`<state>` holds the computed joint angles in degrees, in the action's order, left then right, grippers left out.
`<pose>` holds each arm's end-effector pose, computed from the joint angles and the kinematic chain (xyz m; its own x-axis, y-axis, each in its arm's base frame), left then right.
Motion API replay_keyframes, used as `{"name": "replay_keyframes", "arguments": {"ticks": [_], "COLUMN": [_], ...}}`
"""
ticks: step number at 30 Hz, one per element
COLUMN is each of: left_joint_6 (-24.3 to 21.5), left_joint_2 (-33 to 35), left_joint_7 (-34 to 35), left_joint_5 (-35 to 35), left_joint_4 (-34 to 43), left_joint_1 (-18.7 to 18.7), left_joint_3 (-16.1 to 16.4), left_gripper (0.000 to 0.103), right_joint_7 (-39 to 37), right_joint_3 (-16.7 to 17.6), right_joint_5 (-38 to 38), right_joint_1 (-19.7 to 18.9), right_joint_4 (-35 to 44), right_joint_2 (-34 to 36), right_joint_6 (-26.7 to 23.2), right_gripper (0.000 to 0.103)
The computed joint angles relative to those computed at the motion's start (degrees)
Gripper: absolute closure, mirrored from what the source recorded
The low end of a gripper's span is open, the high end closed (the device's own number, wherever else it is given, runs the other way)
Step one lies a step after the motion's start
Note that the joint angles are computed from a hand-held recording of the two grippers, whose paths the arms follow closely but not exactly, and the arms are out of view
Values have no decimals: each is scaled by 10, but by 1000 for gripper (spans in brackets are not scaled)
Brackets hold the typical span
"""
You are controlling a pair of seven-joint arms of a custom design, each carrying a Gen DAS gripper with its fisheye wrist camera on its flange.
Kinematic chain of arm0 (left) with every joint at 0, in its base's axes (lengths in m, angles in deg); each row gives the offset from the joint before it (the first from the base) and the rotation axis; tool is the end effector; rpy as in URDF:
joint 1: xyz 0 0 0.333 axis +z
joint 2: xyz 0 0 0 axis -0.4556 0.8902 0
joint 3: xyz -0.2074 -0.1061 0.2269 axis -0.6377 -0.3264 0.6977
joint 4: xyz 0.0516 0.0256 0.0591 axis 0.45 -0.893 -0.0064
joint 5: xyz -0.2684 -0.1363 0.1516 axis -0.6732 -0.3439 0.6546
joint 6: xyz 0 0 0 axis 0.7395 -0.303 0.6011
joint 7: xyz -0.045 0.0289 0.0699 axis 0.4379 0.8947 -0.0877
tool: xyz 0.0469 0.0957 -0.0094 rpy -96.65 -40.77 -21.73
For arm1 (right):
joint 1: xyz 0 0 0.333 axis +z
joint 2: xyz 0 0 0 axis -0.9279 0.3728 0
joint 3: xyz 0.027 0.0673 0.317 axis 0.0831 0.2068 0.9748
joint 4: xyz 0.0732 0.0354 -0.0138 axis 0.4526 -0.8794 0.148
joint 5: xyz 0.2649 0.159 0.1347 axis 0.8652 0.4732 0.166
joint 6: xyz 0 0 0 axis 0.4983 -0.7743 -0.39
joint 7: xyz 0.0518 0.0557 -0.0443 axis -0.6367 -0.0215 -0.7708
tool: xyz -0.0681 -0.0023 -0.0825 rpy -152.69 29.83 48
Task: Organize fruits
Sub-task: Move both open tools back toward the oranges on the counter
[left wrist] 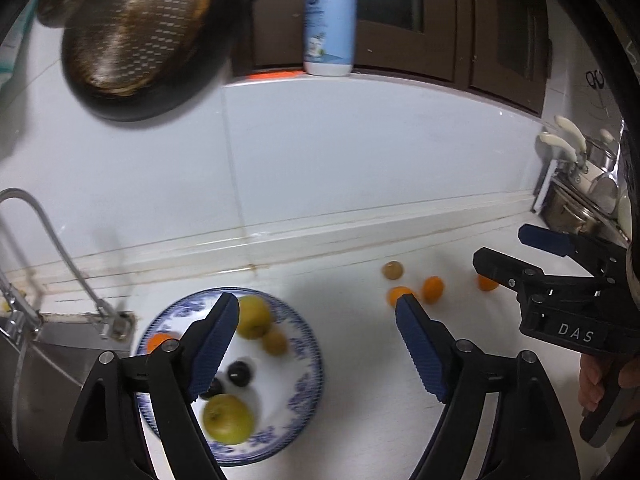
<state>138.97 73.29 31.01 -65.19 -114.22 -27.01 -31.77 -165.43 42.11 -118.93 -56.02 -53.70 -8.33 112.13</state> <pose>0.5753 -0.2699 0.4223 -0.6027 -0.7978 0.0194 -0.4817 0.3442 -0.8059 0.4963 0.1548 0.4287 -0.2487 -0.9686 0.0018 -0.5810 0.1477 -0.8004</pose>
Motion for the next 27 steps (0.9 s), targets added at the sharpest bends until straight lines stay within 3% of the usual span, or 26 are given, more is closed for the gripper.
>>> {"name": "replay_keyframes", "arguments": {"ticks": [5,7,12,14,19,27], "left_joint_6": [-11,-23,-55,-67,-108,-178], "left_joint_2": [16,23,46,56,89,147], "left_joint_7": [3,0,8,10,11,3], "left_joint_5": [9,9,9,14,24,45], "left_joint_4": [30,47,88,105,153,238], "left_joint_1": [-58,-92,-134,-161,-201,-233], "left_joint_3": [41,72,103,129,166,197], "left_gripper": [18,17,16,16,16,16], "right_joint_7": [10,6,9,6,-11,-52], "right_joint_3": [-5,-4,-3,-5,-10,-25], "right_joint_5": [20,35,67,78,106,155], "right_joint_1": [-11,-15,-26,-32,-43,-53], "right_joint_4": [-39,-54,-79,-86,-93,-74], "right_joint_2": [-26,-35,-46,-46,-37,6], "right_joint_6": [-26,-45,-81,-82,-84,-74], "right_gripper": [27,27,27,27,27,27]}}
